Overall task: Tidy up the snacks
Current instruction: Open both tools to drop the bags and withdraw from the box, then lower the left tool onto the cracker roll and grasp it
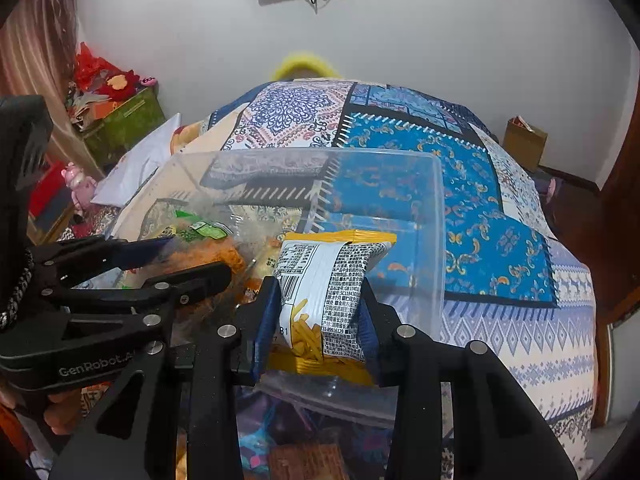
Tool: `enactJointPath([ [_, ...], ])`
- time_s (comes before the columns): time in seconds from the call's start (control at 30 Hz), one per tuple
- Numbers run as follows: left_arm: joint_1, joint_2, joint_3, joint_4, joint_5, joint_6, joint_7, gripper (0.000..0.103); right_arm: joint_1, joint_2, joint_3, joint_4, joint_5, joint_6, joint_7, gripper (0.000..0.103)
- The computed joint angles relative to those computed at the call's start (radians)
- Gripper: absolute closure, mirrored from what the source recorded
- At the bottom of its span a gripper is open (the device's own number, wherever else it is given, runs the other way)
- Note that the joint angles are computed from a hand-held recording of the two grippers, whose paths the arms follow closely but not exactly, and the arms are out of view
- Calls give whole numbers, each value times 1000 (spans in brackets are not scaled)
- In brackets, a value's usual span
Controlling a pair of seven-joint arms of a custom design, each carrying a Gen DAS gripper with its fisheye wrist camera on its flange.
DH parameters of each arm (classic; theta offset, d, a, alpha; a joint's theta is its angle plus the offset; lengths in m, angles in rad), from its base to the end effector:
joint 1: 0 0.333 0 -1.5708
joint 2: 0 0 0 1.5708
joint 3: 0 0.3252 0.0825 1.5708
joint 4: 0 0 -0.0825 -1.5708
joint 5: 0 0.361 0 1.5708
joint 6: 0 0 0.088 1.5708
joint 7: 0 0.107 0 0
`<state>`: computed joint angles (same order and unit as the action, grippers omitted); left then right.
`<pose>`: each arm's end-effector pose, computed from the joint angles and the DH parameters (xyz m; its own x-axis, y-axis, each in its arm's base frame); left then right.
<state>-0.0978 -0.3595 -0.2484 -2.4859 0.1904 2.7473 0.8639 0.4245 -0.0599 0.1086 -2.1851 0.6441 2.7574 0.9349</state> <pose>0.4166 -0.1669 0.5038 0.1395 -0.9761 0.1665 -0.7936 -0.2108 -0.5708 0.4799 0.2554 0.5012 0.6389 -0.7551 -0.1473 -0.6373 -0.4122 -0.6511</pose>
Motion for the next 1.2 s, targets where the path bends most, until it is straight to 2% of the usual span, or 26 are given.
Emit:
enactJointPath([
  [0.03, -10, -7, 9, -4, -14, 2, 9, 47, -2, -3, -2, 2, 1, -10, 1, 67],
  [0.1, -20, -18, 21, -7, -38, 0, 19, 47, -6, -10, -6, 5, 5, -29, 12, 55],
  [0.17, -29, -33, 30, -14, -65, 4, 28, 47, -5, -27, -9, -8, 22, -13, 4, 49],
  [0.27, -32, -70, 30, -21, -83, -9, 37, 47, 0, -54, -18, -18, 40, -19, -11, 49],
  [0.43, 7, -175, -30, -34, -18, -66, 3, 47, 20, -131, -38, -61, 84, -20, -47, 49],
  [0.6, -15, -296, -38, -62, -8, -128, -9, 43, 59, -227, -67, -111, 120, -25, -74, 49],
  [0.77, -48, -435, -44, -94, -17, -226, -1, 42, 107, -332, -89, -174, 145, -24, -82, 47],
  [0.9, -73, -550, -52, -126, -27, -311, -2, 33, 141, -405, -95, -224, 141, -11, -63, 40],
  [1.2, -124, -803, -56, -213, -65, -545, -19, 29, 214, -536, -109, -334, 97, -6, -2, 39],
])
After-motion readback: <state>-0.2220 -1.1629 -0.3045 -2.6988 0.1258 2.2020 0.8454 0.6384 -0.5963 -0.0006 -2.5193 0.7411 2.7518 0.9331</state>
